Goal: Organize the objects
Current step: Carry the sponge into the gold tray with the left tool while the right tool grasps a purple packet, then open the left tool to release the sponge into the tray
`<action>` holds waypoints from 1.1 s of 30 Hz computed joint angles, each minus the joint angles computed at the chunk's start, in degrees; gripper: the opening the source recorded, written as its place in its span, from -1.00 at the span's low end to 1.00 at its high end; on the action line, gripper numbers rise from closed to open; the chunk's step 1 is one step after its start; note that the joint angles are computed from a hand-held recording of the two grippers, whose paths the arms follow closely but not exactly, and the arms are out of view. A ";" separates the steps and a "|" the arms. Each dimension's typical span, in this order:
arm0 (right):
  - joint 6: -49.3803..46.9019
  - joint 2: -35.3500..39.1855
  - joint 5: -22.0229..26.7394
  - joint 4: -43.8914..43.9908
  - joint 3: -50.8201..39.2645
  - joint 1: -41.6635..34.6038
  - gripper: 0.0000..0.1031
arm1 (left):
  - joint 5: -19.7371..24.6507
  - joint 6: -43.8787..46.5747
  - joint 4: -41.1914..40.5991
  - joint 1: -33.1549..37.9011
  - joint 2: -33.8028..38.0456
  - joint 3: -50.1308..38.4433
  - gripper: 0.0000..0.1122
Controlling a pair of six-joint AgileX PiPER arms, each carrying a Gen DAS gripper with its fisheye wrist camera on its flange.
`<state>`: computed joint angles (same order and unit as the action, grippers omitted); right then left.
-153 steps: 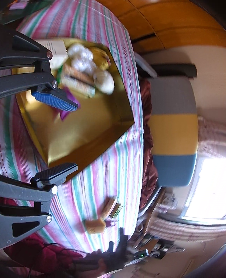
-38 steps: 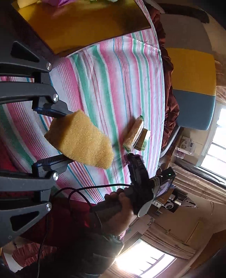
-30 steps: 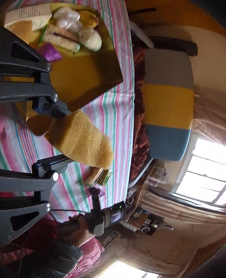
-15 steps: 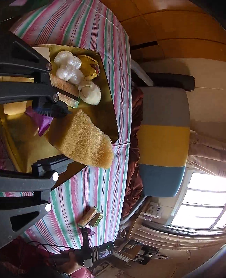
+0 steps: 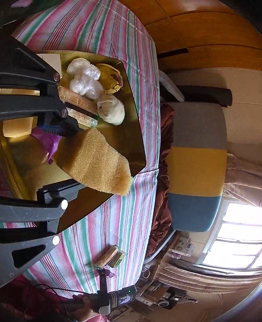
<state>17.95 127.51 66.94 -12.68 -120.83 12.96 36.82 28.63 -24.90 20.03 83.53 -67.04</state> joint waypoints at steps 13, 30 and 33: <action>0.15 0.10 0.05 0.05 -0.07 0.05 -0.26 | 8.73 -3.40 0.17 1.51 9.48 -10.11 -0.31; -0.45 1.11 1.01 1.02 -2.09 -0.45 -0.26 | 19.25 -17.13 7.25 2.50 29.47 -33.90 0.13; -0.39 1.26 1.12 0.95 -2.34 -0.43 -0.26 | 16.54 -16.92 7.85 2.63 26.57 -30.29 0.13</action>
<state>17.57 128.78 68.07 -11.73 -123.17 12.54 53.36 11.71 -17.06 22.66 110.10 -97.32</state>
